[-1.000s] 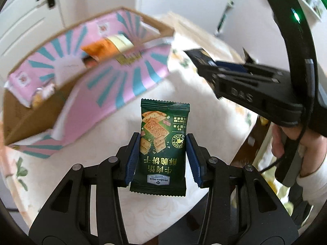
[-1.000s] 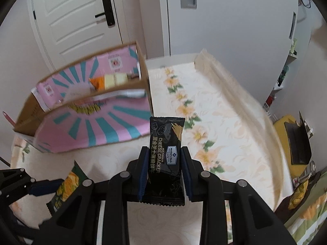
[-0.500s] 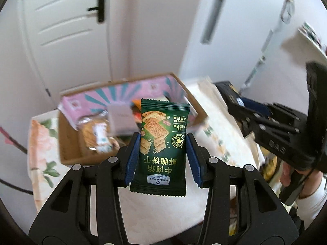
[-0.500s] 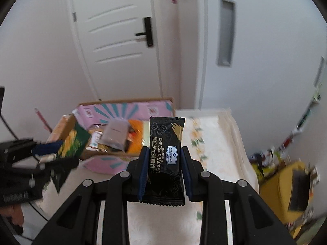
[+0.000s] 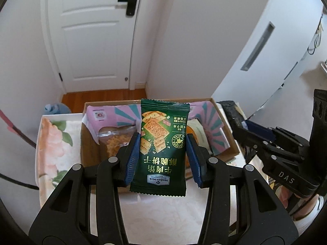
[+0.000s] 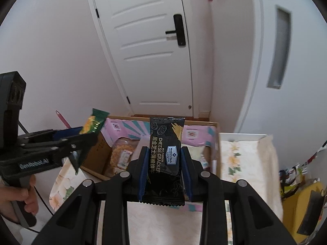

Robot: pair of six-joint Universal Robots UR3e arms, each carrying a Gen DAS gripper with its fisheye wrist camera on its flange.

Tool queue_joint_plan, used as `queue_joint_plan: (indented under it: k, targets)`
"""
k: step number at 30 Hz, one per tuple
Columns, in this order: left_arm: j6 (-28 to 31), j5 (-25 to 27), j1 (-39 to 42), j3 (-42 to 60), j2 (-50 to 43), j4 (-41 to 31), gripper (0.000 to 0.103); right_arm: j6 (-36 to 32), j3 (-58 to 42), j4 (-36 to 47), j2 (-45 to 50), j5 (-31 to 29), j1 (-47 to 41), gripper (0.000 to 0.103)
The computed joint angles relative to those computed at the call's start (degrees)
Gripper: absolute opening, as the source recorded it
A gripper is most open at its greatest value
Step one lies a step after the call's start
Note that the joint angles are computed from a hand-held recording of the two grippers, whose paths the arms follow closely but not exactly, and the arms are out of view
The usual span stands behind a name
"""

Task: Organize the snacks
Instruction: 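Carry both packs into the box and open both grippers to release them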

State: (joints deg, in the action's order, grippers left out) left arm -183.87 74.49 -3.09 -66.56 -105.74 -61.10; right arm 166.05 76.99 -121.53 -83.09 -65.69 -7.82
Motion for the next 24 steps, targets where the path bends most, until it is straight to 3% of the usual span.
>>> queue_joint_plan:
  k: [4,13,15,17,18,19,24]
  targets:
    - [1.18,-0.96,1.25,-0.26,-2.07,0.36,0.041,3.10,-8.01,2.60,7.81,-1.03,3.38,0.028]
    - [4.37,-3.25,3.92,-3.15,-3.87,1.41,0.041,8.08,-15.53,6.29,18.90,-2.71,6.99,0.028]
    - [4.99,-3.90,4.47,-3.47,-3.75,1.18,0.041,8.79,-15.17,6.18,19.97,-0.70,6.47,0.028]
    - [5.67,-4.51,4.92,-3.86,-3.47,1.13,0.041,9.88,-13.74,4.81,20.16,1.15,5.86,0.040]
    - [6.07,-4.63,5.00,-3.95,-3.35,1.09,0.041,10.29,-12.74,3.69,19.76,1.21,5.63,0.059]
    - [6.44,-4.63,5.04,-4.16,-3.07,1.10,0.041,10.70,-11.30,2.14,19.00,1.47,5.30,0.070]
    - [8.05,-5.00,5.10,-4.85,-2.37,0.93,0.041,11.81,-5.64,-0.99,14.40,1.45,3.02,0.070]
